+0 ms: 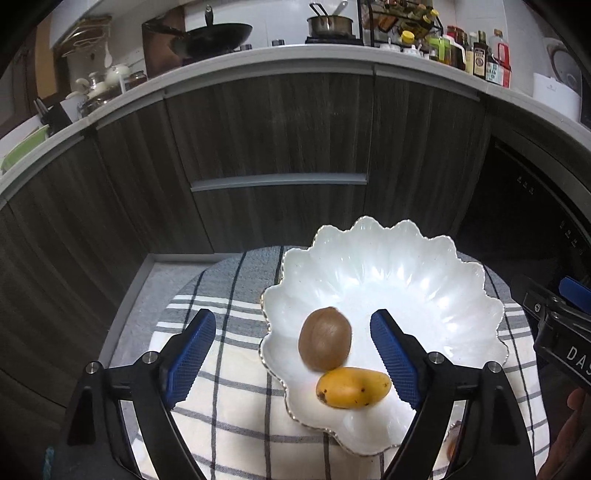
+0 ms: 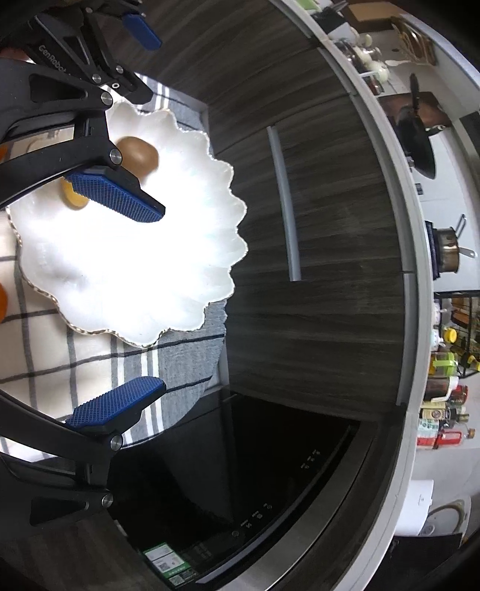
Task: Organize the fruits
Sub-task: 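Open the left tool over the bowl while the right tool releases the kiwi into it, then withdraw both open tools from the bowl back over the remaining fruits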
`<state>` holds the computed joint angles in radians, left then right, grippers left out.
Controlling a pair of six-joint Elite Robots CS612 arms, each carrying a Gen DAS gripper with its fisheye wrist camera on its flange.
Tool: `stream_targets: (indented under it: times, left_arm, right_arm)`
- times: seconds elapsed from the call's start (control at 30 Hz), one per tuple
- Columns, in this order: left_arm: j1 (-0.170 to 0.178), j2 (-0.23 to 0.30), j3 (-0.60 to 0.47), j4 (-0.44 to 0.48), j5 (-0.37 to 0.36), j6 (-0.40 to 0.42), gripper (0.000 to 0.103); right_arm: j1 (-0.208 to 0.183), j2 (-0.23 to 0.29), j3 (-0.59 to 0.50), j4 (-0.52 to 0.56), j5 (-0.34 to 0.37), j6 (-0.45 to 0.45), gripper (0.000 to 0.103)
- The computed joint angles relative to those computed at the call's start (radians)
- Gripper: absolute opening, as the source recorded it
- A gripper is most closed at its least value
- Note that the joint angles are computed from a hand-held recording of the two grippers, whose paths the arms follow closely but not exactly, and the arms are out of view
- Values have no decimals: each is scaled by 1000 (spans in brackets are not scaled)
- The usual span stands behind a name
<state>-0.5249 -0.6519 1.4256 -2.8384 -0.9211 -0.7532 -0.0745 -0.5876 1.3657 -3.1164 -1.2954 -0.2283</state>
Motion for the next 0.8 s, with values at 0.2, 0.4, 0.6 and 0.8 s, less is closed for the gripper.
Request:
stream_targets:
  times: [0.2, 0.4, 0.6, 0.8]
  left_arm:
    - [-11, -31, 41, -19, 12, -23, 86]
    - [-27, -66, 87, -43, 31, -33, 86]
    - [-43, -98, 130, -71, 47, -46, 86]
    - [-66, -119, 167, -88, 88, -38, 86]
  right_arm:
    - [-6, -33, 53, -55, 18, 8, 86]
    - [-14, -67, 103, -99, 39, 20, 86]
    - [-22, -103, 160, -157, 57, 23, 86]
    - [-35, -131, 215, -203, 78, 23, 86]
